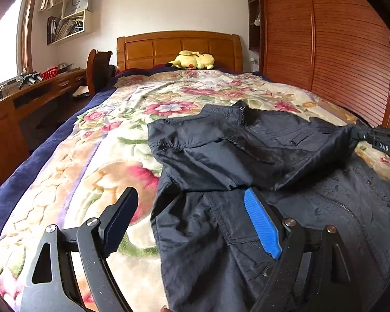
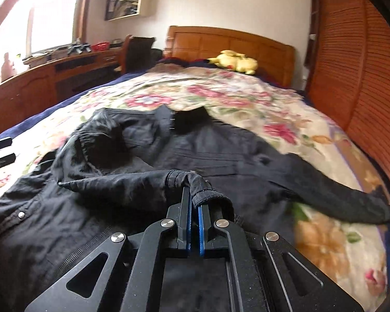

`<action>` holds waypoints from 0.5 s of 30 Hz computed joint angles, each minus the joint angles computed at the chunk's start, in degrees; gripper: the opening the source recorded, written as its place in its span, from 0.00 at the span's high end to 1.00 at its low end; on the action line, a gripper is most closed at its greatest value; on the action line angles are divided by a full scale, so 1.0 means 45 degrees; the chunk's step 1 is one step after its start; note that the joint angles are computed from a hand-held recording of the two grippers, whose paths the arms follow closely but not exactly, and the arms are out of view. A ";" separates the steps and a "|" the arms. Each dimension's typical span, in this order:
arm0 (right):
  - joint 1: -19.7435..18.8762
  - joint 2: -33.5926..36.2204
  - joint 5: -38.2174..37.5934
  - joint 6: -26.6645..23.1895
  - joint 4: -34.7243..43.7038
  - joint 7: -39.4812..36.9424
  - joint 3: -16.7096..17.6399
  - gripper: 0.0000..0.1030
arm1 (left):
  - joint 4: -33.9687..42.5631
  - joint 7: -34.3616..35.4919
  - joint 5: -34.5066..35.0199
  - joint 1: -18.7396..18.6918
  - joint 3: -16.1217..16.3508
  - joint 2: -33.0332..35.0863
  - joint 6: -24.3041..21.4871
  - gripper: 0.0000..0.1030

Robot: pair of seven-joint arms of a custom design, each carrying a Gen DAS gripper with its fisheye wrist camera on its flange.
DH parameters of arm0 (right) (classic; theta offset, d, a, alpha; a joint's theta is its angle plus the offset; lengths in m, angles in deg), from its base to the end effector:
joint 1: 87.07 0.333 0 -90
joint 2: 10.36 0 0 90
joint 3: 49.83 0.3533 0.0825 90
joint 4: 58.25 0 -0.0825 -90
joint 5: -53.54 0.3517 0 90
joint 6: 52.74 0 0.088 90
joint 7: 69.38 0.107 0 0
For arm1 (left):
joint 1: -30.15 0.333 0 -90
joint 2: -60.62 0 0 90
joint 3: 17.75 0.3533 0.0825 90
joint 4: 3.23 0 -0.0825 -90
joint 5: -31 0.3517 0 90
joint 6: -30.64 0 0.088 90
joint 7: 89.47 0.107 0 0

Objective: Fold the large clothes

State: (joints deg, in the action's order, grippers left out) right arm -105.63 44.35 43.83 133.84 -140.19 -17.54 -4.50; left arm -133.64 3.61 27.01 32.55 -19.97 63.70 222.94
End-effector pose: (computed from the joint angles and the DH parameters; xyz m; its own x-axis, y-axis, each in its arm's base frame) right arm 0.7638 0.1316 0.3993 0.5626 -0.8171 0.1260 -0.2659 -0.3231 -0.9082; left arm 0.5502 0.0097 0.5188 0.0233 -0.9997 0.0066 -0.5180 -0.0177 -0.8552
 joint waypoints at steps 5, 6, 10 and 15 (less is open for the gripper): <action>0.0545 -0.0979 0.0102 0.1586 -0.1274 0.1127 -0.1585 0.97 | 0.0038 -0.1464 0.1605 0.1034 -0.0952 -0.0160 0.0042 0.18; 0.0645 -0.1056 0.0047 0.1601 -0.1347 0.1321 -0.1781 0.97 | 0.0050 -0.1849 0.2048 0.1220 -0.1091 -0.0165 0.0048 0.18; 0.1313 -0.1277 -0.0112 0.1442 -0.1289 0.2085 -0.2697 0.97 | 0.0298 -0.3609 0.4011 0.2409 -0.2098 -0.0068 -0.0133 0.18; 0.0850 -0.1147 -0.0608 0.0475 -0.0891 0.2589 -0.2247 0.96 | 0.0453 -0.3064 0.3611 0.2166 -0.2177 0.0041 -0.0430 0.18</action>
State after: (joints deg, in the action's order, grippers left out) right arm -101.80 39.18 41.09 135.98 -144.20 -5.89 -14.61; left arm -131.60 -10.18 43.26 42.30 -29.77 63.89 221.00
